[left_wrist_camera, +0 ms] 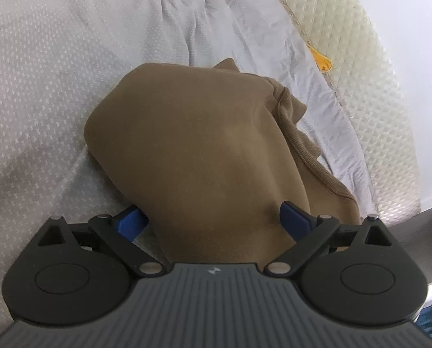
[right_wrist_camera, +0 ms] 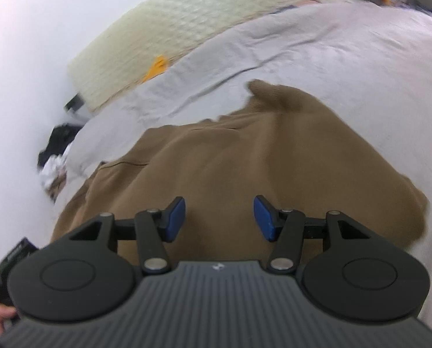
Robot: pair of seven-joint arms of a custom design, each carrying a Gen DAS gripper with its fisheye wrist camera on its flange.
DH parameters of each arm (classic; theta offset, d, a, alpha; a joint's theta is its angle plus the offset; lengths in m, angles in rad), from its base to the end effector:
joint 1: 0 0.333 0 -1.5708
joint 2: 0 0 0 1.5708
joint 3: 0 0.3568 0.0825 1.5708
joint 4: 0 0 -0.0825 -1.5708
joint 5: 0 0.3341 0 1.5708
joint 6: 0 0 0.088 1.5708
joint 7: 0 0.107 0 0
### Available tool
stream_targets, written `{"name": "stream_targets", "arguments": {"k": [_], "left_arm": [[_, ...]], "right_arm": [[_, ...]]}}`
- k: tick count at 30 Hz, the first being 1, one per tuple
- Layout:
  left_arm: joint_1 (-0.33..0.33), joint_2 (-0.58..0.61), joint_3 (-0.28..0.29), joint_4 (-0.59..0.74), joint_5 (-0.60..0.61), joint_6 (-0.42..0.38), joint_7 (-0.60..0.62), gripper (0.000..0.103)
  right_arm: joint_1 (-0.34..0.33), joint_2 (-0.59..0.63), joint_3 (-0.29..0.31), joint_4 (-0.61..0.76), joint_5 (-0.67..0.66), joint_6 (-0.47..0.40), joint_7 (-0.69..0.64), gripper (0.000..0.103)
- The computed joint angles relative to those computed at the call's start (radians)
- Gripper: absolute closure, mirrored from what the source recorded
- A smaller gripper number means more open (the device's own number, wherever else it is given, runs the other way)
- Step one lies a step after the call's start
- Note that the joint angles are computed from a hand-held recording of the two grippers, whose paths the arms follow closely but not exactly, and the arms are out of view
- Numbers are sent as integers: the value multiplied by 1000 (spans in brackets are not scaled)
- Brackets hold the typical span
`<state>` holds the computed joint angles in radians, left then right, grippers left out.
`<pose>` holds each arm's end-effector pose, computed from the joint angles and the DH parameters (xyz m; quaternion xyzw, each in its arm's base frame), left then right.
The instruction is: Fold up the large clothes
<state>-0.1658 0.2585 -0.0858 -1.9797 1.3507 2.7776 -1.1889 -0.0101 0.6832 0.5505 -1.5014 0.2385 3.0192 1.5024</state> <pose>0.5652 -0.1855 0.4426 -0.9012 0.1044 -0.3994 0.1318 0.6969 0.2509 0.4672 -0.6599 0.5895 -0.0588 0.4621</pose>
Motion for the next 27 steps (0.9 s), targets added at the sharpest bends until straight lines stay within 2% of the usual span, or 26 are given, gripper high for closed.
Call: {"name": "stream_targets", "arguments": {"k": [2, 3, 4, 5, 6, 9, 11, 14, 17, 18, 19, 20, 21, 23, 26, 27], "left_arm": [[0, -5, 6, -6, 34, 12, -47, 5], [2, -4, 8, -7, 47, 17, -65, 5], [2, -8, 7, -13, 55, 18, -77, 5], [4, -9, 6, -14, 61, 20, -85, 5], [5, -11, 4, -18, 65, 21, -91, 5], [14, -13, -4, -22, 38, 29, -61, 5], [21, -6, -8, -22, 5, 48, -25, 5], [15, -3, 0, -23, 19, 59, -57, 5], [10, -6, 2, -28, 28, 57, -78, 5], [9, -6, 1, -29, 29, 56, -80, 5], [8, -8, 0, -30, 31, 53, -84, 5], [5, -10, -1, -31, 31, 49, -88, 5], [6, -8, -1, -29, 34, 51, -92, 5], [6, -6, 0, -28, 42, 53, -106, 5], [6, -5, 4, -29, 75, 67, -162, 5], [6, -6, 7, -30, 96, 74, -194, 5]], "right_arm": [[-39, -25, 34, -58, 38, 37, 16, 49], [-40, -37, 28, -72, 77, 45, 12, 49], [-21, -60, -12, -97, 58, 58, 79, 46], [23, -86, -87, -120, 34, 67, 170, 45], [45, -100, -128, -134, 44, 71, 210, 47], [22, -92, -127, -130, 62, 41, 303, 49], [-10, -81, -94, -130, 73, 42, 326, 49], [13, -100, -130, -158, 49, 69, 379, 48], [23, -121, -152, -195, 36, 110, 452, 35], [44, -132, -186, -210, 30, 122, 495, 19], [87, -146, -250, -224, 23, 128, 546, 9], [132, -155, -317, -234, 11, 134, 610, 10], [152, -159, -348, -237, 15, 132, 645, 10], [119, -151, -320, -233, 17, 119, 679, 10], [-31, -94, -138, -197, 45, 58, 672, 11], [-62, -77, -99, -189, 64, 38, 678, 11]]}}
